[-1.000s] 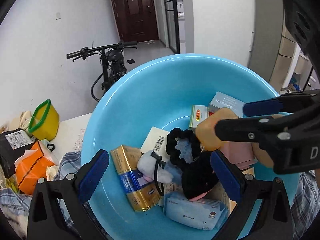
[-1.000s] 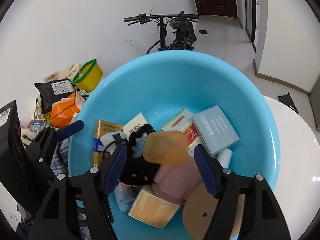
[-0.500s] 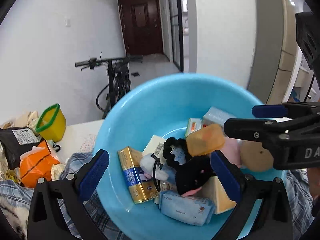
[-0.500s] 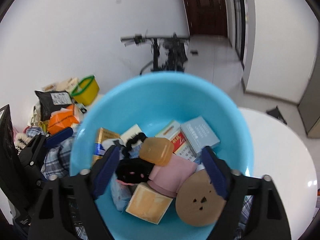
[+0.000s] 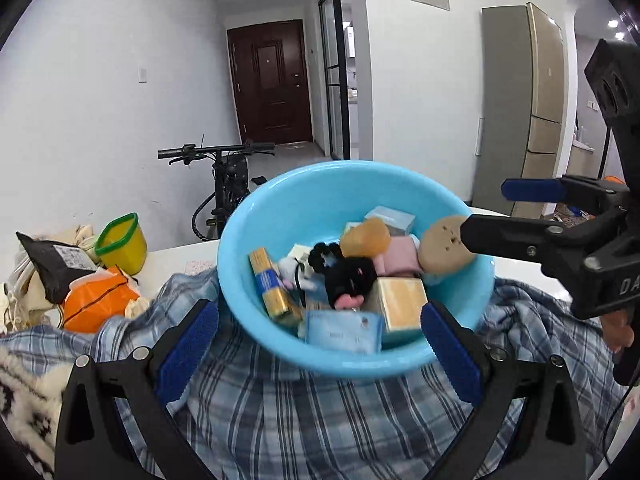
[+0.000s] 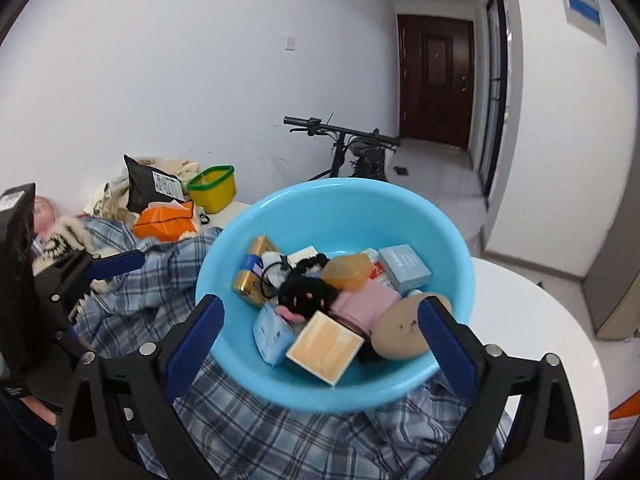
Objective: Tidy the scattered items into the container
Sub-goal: 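Withdraw the right tool from the basin back over the shirt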
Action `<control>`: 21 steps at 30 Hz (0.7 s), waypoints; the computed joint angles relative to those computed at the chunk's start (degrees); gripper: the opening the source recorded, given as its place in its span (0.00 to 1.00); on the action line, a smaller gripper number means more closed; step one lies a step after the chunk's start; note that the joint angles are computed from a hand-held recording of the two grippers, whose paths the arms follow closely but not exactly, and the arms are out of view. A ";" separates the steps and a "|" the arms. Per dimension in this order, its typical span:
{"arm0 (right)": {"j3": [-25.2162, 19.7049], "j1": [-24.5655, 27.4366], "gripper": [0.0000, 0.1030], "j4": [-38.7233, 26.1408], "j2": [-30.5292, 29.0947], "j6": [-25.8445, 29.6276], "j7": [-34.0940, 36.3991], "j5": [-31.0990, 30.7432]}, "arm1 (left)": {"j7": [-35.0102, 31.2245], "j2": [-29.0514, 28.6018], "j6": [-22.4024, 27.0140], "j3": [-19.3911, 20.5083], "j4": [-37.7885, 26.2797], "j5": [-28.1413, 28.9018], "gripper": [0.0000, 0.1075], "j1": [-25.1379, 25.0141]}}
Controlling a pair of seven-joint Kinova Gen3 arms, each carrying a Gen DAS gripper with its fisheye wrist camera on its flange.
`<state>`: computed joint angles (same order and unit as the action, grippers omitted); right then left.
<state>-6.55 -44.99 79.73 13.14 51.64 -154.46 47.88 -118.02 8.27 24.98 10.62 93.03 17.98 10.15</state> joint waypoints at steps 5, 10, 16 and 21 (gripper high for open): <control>-0.38 -0.55 0.94 3.66 -1.96 -1.88 -5.95 1.84 | -1.82 -1.68 -0.28 -0.53 1.78 2.89 0.96 0.42; -1.54 -2.66 0.94 7.45 -3.53 0.89 -15.18 9.25 | -9.14 -3.10 -2.13 -13.23 4.27 11.40 0.96 11.53; -7.28 -4.04 0.97 13.38 -8.00 3.37 -24.59 15.78 | -21.77 -9.29 -12.08 -10.19 15.34 25.38 0.96 8.84; -12.12 -8.03 0.97 15.91 -8.13 12.48 -26.93 18.66 | -32.91 -12.12 -5.76 -9.84 18.89 36.68 0.96 4.61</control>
